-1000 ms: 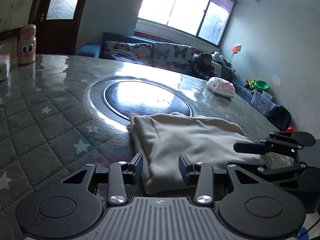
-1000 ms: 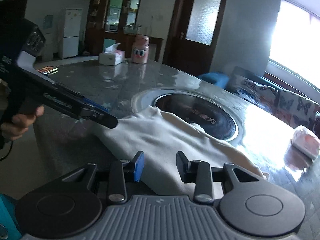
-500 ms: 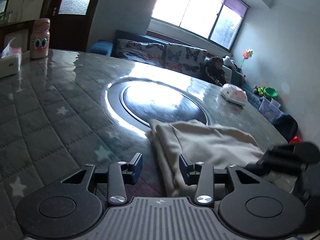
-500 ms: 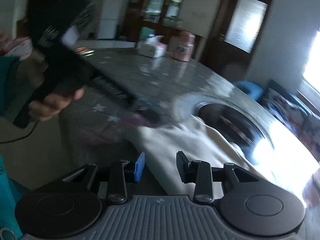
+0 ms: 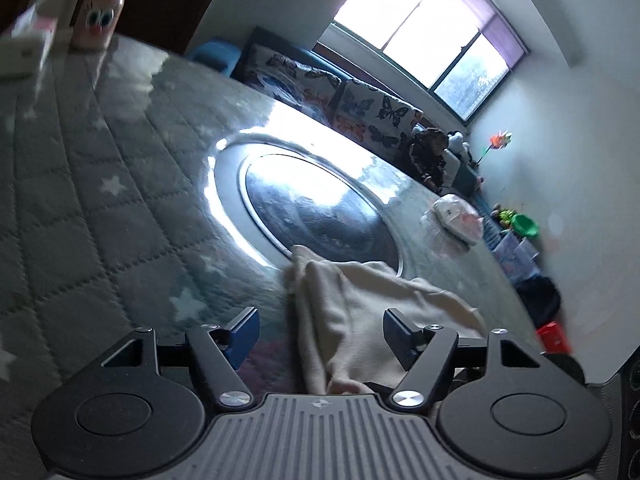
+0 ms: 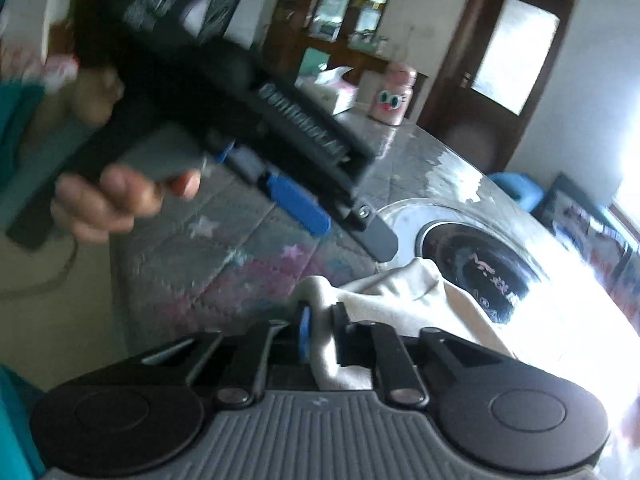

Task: Fold clothes

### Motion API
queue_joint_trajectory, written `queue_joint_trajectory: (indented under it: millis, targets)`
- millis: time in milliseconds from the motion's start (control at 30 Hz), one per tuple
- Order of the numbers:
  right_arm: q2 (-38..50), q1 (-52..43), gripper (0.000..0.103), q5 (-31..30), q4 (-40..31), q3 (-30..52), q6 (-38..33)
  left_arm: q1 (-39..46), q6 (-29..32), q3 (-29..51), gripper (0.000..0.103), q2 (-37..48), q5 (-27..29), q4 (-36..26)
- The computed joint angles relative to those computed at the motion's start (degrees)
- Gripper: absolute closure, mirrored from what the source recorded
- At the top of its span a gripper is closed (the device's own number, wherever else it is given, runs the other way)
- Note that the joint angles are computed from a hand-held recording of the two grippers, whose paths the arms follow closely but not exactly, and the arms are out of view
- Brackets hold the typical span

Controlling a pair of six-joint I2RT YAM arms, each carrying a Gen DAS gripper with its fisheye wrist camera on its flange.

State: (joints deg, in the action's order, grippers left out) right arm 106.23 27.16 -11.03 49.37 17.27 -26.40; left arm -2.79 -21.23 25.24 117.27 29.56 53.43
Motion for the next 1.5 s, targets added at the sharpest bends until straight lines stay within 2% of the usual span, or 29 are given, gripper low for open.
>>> queue_joint_trajectory:
  millis: [333,400,467,533,633,833,933,1133,1333,1433,1500]
  targets:
    - [-10.0,-8.9,0.096,-11.1,-2.3,-3.7,3.3,-2.4,-15.6,8.7,0.031,4.8,5.5,-5.8]
    - [-9.6,-9.8,0.096,-12.3,-1.5,-4.0,3.2,-2.9,-17.8,10.2,0.038,6.3,6.3,-6.4]
    - [-8.5,-10.6,0.096,-13.4,-0.4,-4.2,3.2,-3.1,-19.8,11.3,0.060,8.0,7.0,-6.7]
    - [-7.4,-11.1,0.096,-14.2,0.2,-4.3,2.7,-3.3,-20.7,11.8,0.073,9.4,7.0,-6.6]
    - [-6.9,-13.1,0.095,-16.2,-0.6,-4.3,1.5,-3.5,-20.1,11.8,0.081,9.7,6.1,-6.8]
    - [-14.1,-23.2,0.092,-21.2,-6.3,-7.7,0.6,-4.5,-15.4,11.0,0.082,7.3,2.7,-9.2]
    - [-13.4,-31.0,0.087,-21.2,-7.0,-7.0,1.7,-5.5,-13.6,10.4,0.082,6.1,0.6,-9.9]
    - [-2.6,-45.0,0.077,-18.7,-3.3,-1.8,4.5,-7.8,-10.7,9.5,0.082,3.9,-3.9,-11.3]
    - [8.6,-52.2,0.067,-21.3,-7.4,8.3,9.5,-10.4,-9.5,10.1,0.082,2.4,-8.4,-13.7]
    - [12.2,-52.5,0.068,-23.1,-6.6,10.5,12.1,-11.5,-8.5,10.7,0.082,1.8,-10.6,-15.1]
    - [12.2,-52.7,0.075,-24.8,-7.0,10.7,12.7,-12.4,-7.9,11.4,0.082,1.2,-12.2,-16.6]
